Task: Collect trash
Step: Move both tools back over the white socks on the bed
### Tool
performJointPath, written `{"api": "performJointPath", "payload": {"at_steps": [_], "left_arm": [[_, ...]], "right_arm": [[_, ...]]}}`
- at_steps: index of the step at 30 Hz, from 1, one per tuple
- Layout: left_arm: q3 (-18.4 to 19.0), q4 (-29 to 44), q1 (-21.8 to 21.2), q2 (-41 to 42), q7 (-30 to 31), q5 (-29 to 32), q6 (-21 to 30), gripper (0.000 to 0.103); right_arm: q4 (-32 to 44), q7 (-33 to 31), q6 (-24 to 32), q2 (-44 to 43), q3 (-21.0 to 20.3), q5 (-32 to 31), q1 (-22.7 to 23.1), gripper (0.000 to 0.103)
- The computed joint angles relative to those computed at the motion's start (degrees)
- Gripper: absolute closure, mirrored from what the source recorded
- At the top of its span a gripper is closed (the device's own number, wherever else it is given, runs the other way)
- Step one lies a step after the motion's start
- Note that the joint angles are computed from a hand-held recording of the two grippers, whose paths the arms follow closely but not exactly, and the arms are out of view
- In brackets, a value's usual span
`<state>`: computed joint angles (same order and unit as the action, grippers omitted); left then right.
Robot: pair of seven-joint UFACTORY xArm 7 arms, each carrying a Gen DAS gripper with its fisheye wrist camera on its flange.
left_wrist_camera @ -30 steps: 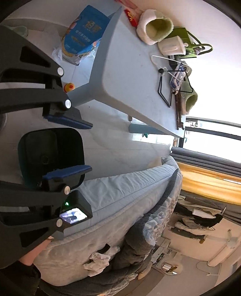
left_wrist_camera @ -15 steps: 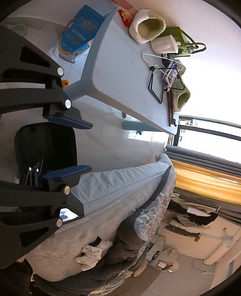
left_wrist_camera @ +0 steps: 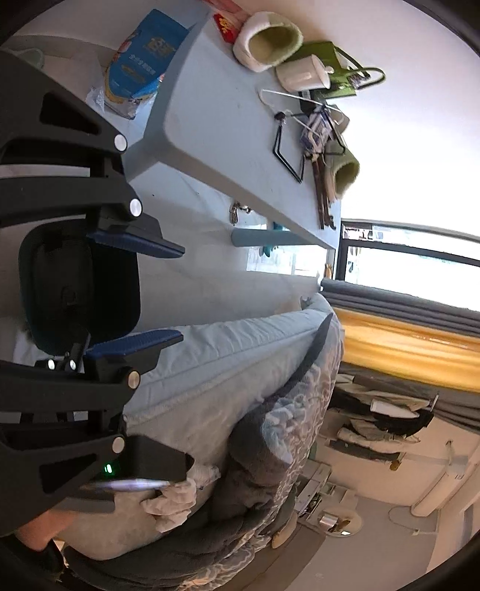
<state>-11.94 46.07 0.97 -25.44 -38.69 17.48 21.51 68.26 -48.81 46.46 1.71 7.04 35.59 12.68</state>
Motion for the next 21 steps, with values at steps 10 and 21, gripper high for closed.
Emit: {"api": "performJointPath", "payload": {"at_steps": [10, 21], "left_arm": [[-4.8, 6.0, -0.1, 5.2, -6.7, 6.7, 1.1, 0.058], [-4.2, 14.5, -7.1, 16.6, -11.3, 13.6, -0.4, 0.057]], "right_arm": [[-1.7, -6.5, -2.3, -4.2, -3.6, 3.6, -3.3, 0.052], [1.0, -11.0, -5.2, -3.0, -7.5, 5.3, -9.1, 0.043]]}}
